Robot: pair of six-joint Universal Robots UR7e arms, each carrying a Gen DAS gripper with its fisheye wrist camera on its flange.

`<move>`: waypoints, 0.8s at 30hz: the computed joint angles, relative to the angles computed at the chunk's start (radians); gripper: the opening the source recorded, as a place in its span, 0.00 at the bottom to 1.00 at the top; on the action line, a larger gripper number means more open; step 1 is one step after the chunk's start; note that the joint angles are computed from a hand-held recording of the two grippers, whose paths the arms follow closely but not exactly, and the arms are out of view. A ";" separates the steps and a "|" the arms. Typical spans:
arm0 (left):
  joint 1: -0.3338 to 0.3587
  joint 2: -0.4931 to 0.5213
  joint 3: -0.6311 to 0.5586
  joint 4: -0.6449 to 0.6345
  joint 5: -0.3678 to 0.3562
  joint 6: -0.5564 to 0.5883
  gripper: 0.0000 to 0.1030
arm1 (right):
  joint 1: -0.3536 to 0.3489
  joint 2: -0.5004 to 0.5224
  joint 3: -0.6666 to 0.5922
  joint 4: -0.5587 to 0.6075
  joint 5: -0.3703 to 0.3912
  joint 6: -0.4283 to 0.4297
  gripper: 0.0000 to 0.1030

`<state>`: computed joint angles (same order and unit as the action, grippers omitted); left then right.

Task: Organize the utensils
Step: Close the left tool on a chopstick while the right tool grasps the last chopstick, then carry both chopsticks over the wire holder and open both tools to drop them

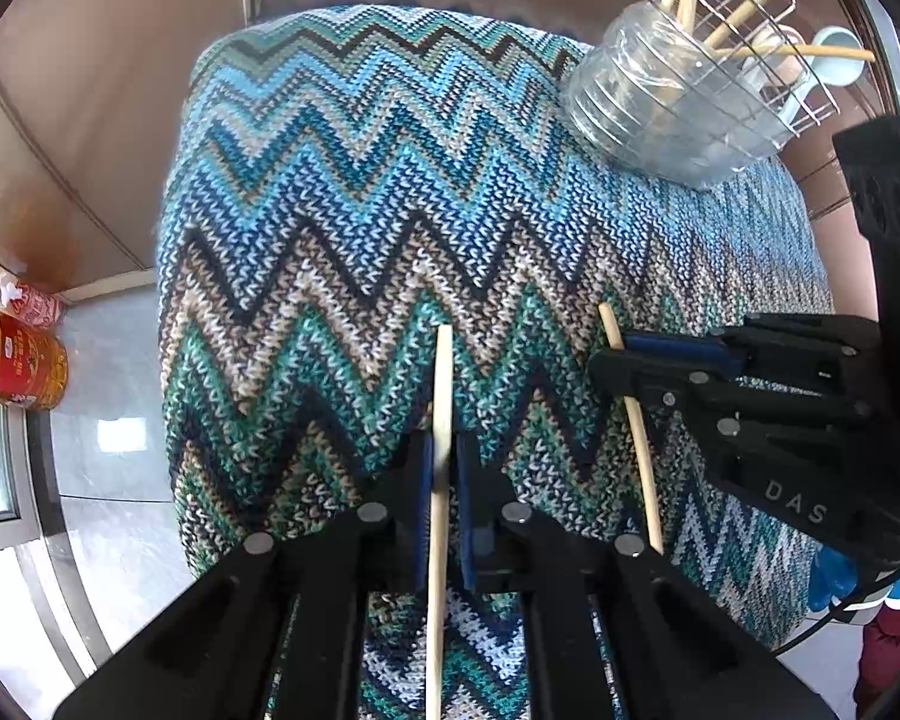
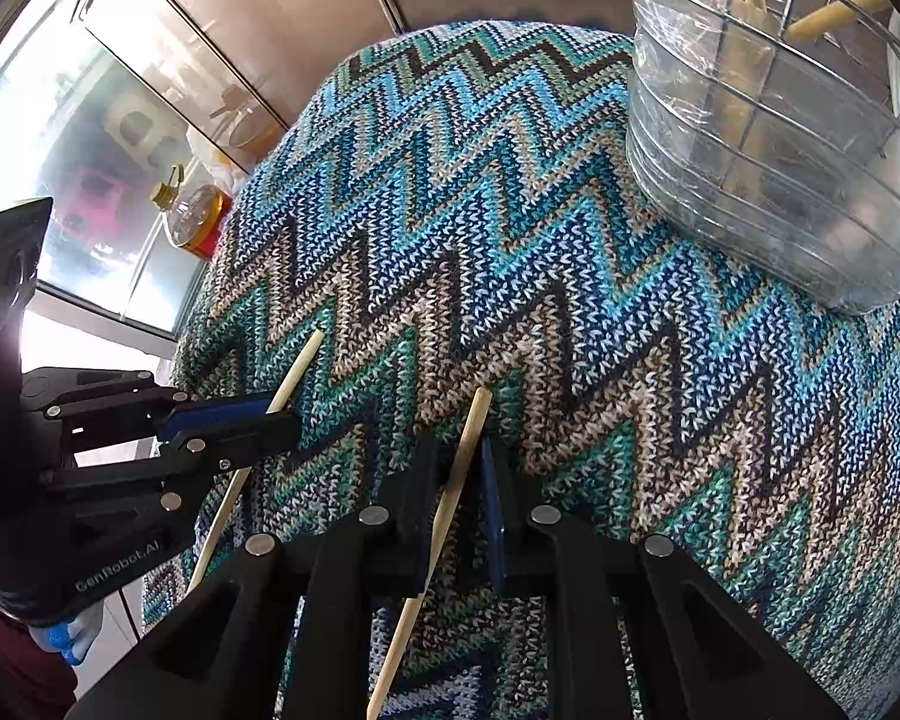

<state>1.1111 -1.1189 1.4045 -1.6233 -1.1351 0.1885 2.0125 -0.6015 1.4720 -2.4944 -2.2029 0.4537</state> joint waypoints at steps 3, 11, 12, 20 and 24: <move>-0.007 -0.001 0.009 -0.009 0.017 -0.009 0.05 | -0.007 -0.002 0.009 -0.030 0.016 -0.003 0.09; -0.030 -0.047 0.094 -0.157 0.031 -0.023 0.05 | 0.010 -0.115 0.200 -0.275 0.079 -0.058 0.05; -0.033 -0.057 0.103 -0.174 0.024 -0.025 0.05 | 0.017 -0.128 0.223 -0.315 0.081 -0.075 0.05; -0.090 -0.187 0.219 -0.323 0.023 -0.023 0.05 | 0.103 -0.212 0.390 -0.605 0.036 -0.198 0.05; -0.136 -0.276 0.305 -0.413 0.059 -0.002 0.05 | 0.160 -0.226 0.458 -0.719 -0.020 -0.216 0.05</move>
